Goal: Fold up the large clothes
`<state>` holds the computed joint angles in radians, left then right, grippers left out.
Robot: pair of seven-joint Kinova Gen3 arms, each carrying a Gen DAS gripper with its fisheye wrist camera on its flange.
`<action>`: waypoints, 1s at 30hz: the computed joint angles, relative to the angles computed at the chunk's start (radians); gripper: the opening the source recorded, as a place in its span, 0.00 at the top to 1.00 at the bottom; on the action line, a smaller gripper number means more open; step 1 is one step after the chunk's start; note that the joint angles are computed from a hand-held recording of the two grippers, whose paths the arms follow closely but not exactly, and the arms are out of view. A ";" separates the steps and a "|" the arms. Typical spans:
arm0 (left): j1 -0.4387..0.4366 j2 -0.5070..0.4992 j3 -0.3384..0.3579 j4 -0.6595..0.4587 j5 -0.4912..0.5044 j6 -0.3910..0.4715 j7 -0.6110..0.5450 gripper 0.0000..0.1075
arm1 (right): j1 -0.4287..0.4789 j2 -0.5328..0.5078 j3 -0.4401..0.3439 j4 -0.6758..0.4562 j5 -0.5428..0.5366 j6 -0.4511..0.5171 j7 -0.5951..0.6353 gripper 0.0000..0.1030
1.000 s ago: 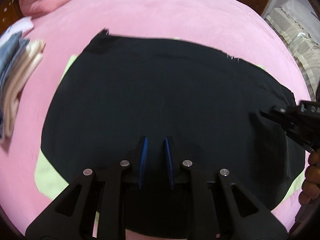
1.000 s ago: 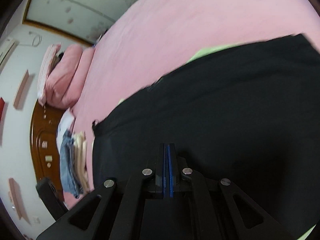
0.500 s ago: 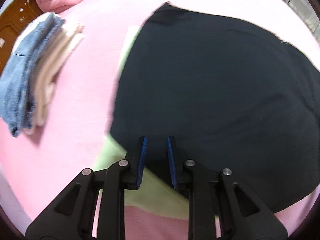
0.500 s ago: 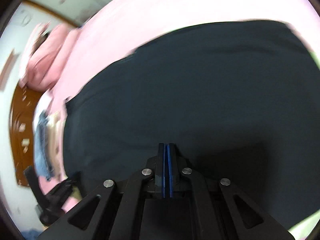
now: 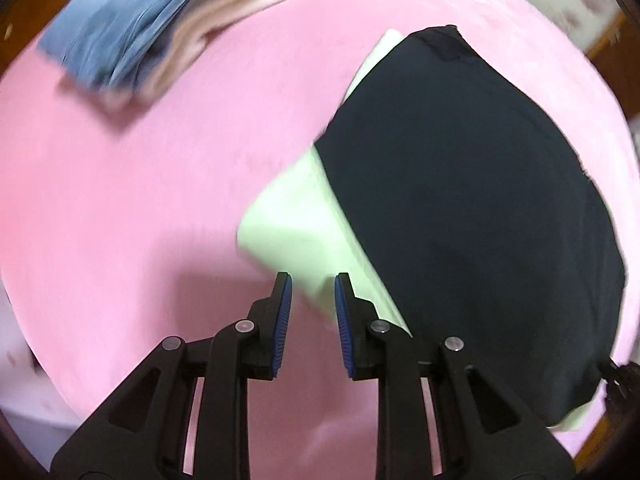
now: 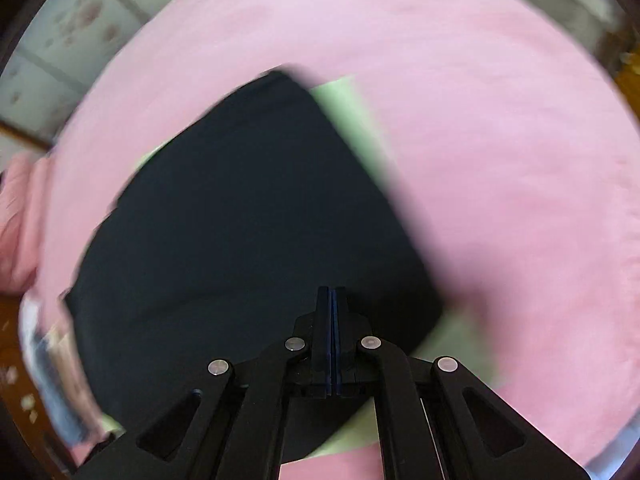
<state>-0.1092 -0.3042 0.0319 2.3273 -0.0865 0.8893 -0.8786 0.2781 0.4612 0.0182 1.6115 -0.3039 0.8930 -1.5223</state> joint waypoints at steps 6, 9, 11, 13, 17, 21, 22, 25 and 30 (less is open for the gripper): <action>0.018 -0.086 -0.077 0.098 0.115 0.026 -0.114 0.82 | -0.047 0.091 -0.127 -0.054 -0.125 0.065 0.154 1.00; 0.003 -0.091 -0.095 0.108 0.140 0.029 -0.147 0.82 | -0.116 0.115 -0.101 -0.118 -0.085 0.092 0.131 1.00; -0.013 -0.102 -0.120 0.112 0.153 0.015 -0.174 0.80 | -0.179 0.142 -0.069 -0.179 -0.018 0.127 0.079 1.00; -0.027 -0.124 -0.139 0.119 0.168 0.008 -0.197 0.68 | -0.235 0.169 -0.048 -0.252 0.029 0.166 0.001 1.00; -0.052 -0.168 -0.200 0.139 0.200 -0.007 -0.260 0.55 | -0.359 0.248 -0.035 -0.335 0.117 0.199 -0.134 1.00; -0.072 -0.167 -0.366 0.165 0.279 -0.027 -0.402 0.50 | -0.480 0.277 -0.010 -0.360 0.261 0.216 -0.230 1.00; -0.085 -0.145 -0.413 0.172 0.312 -0.029 -0.443 0.47 | -0.494 0.281 -0.008 -0.365 0.287 0.221 -0.237 1.00; -0.092 -0.145 -0.513 0.199 0.371 -0.030 -0.542 0.42 | -0.506 0.281 -0.008 -0.369 0.344 0.226 -0.238 1.00; -0.097 -0.093 -0.577 0.208 0.480 -0.090 -0.689 0.34 | -0.537 0.270 -0.021 -0.334 0.393 0.183 -0.228 1.00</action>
<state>-0.2062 -0.3971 -0.5449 2.5350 0.3930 0.7990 -1.5672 -0.2594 0.7315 -0.0032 1.2777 0.0887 1.0756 -1.7498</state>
